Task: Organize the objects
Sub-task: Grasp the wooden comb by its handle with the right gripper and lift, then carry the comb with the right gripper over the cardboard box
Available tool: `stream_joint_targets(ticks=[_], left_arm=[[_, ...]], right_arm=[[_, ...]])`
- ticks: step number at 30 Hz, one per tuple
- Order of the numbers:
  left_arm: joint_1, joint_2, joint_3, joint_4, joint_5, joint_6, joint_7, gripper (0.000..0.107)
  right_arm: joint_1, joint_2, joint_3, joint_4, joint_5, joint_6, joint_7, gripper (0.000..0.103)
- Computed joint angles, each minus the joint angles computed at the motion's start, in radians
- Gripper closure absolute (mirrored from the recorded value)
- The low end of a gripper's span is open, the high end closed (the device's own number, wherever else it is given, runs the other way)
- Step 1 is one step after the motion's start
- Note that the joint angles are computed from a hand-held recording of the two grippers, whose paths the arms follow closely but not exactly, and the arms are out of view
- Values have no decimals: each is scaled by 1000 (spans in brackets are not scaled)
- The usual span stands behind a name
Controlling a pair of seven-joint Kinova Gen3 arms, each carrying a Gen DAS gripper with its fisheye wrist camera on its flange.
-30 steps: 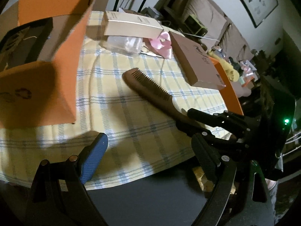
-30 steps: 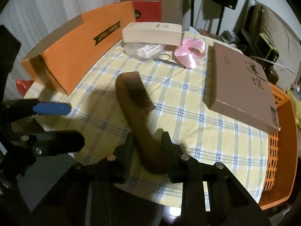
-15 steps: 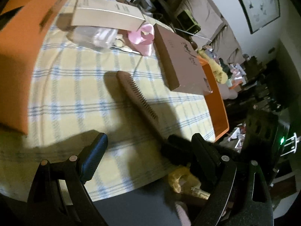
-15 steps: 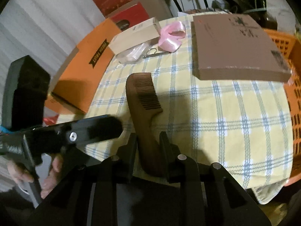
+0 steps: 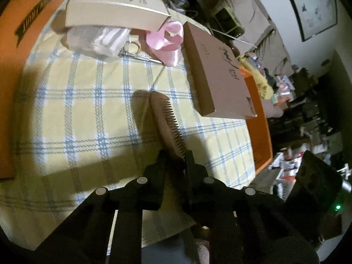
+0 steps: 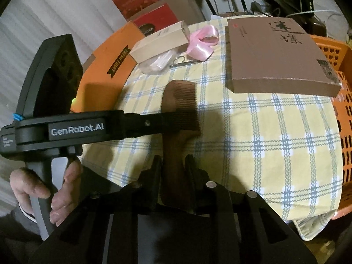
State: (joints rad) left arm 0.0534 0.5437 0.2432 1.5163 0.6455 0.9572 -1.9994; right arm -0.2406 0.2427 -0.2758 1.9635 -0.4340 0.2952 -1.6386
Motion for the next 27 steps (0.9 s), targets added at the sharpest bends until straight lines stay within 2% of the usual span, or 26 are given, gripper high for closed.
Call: stream_joint_targets(ticks=[6,9,11,17,27], left_arm=[[-16,-2,8,10,28,5,-21,96],[-25,-15,12,15,45,10,-41,98],[-31,-26,13,19,57,13,-57,98],[-33,-41,1,18,66,22,-70,98],[-66,-107,-31,-24,70,81,-77,98]], right_arm=[[-115,8,96,-36,137,27,-138,81],[-112,13,88,-46,157,35,-161,80],[-102,14,75,-50,159,36,-160,83],[-178,6,127,-74,264,61,-263,85],[-274,5,154,-236,455,214,-396,85]])
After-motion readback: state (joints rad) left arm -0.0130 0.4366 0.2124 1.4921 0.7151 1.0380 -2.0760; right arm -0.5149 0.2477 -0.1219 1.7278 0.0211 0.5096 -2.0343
